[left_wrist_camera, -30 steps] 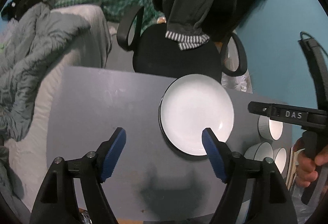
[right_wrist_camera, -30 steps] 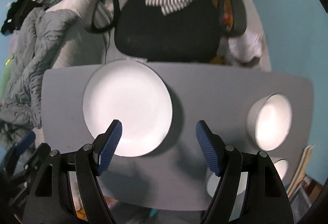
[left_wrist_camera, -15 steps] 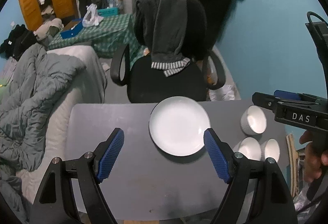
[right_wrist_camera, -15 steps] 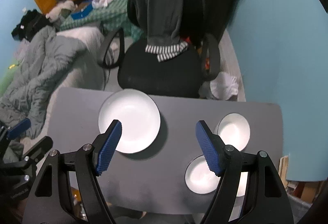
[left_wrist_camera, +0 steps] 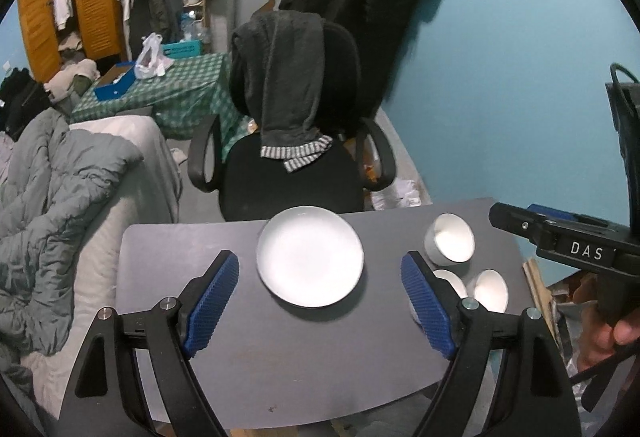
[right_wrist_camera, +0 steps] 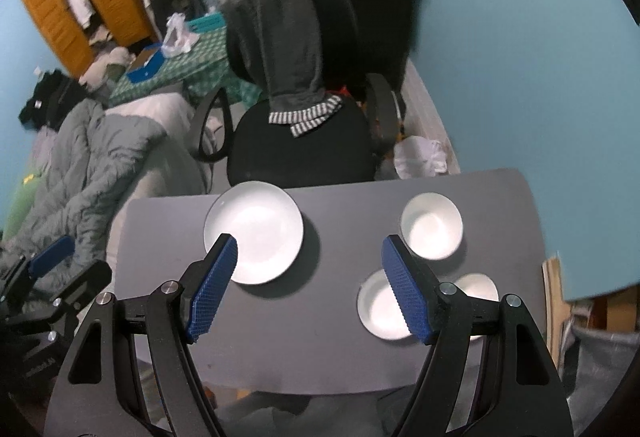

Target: Organize plates and bowls

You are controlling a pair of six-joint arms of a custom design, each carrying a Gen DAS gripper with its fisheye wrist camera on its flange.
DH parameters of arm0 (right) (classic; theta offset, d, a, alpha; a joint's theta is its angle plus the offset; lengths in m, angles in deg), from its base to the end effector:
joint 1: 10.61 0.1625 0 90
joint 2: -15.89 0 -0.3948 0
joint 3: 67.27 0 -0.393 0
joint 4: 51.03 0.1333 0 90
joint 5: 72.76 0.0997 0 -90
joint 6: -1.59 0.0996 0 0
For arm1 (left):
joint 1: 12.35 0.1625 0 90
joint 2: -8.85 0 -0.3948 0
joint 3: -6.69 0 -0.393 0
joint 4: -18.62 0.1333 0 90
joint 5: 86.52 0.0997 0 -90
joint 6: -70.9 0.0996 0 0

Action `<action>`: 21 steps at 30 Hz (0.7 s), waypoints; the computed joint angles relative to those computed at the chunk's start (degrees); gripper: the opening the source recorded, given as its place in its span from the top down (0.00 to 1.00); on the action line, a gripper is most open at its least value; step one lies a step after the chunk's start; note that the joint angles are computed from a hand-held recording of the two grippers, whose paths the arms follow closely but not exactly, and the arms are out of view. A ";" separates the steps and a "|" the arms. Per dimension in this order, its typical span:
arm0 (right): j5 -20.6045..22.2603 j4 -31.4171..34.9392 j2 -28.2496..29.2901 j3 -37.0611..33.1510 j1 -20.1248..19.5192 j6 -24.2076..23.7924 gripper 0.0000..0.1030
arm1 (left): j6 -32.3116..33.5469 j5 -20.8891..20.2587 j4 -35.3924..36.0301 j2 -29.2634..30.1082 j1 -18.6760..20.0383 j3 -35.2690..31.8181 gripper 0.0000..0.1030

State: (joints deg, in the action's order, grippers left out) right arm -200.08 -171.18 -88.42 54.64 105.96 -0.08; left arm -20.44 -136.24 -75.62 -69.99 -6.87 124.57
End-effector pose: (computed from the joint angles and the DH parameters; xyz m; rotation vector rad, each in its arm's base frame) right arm 0.2404 -0.3176 0.3706 0.5229 -2.4614 0.4531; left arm -0.3994 -0.2369 0.1830 0.1319 2.3992 -0.8479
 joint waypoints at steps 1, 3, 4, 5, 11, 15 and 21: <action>-0.31 0.41 -0.86 0.14 0.09 0.67 0.28 | 0.31 0.01 -0.40 -0.12 -0.02 0.15 0.18; -1.41 0.99 -2.16 0.50 0.57 1.83 0.28 | 1.34 -0.18 -1.62 -0.08 -0.59 0.28 0.18; -2.00 1.14 -2.98 0.76 0.78 2.14 0.28 | 1.54 -0.29 -1.84 0.15 -0.79 0.09 0.18; -2.39 1.23 -3.56 0.94 0.86 2.12 0.28 | 2.25 -0.57 -2.48 0.29 -0.94 0.03 0.18; -4.92 3.18 -6.59 1.65 1.56 4.38 0.28 | 7.47 -1.88 -8.50 1.00 -0.95 0.77 0.18; -5.82 4.65 -8.25 1.69 1.81 6.92 0.28 | 11.44 -2.47 -11.00 1.76 -0.56 0.87 0.18; -7.62 7.76 -10.40 1.51 2.27 10.00 0.28 | 15.54 -2.85 -14.95 3.63 0.18 0.53 0.18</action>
State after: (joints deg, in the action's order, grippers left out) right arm -207.70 -163.42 -98.83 56.15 108.23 9.92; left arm -4.90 -139.09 -90.57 -66.36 -6.70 125.11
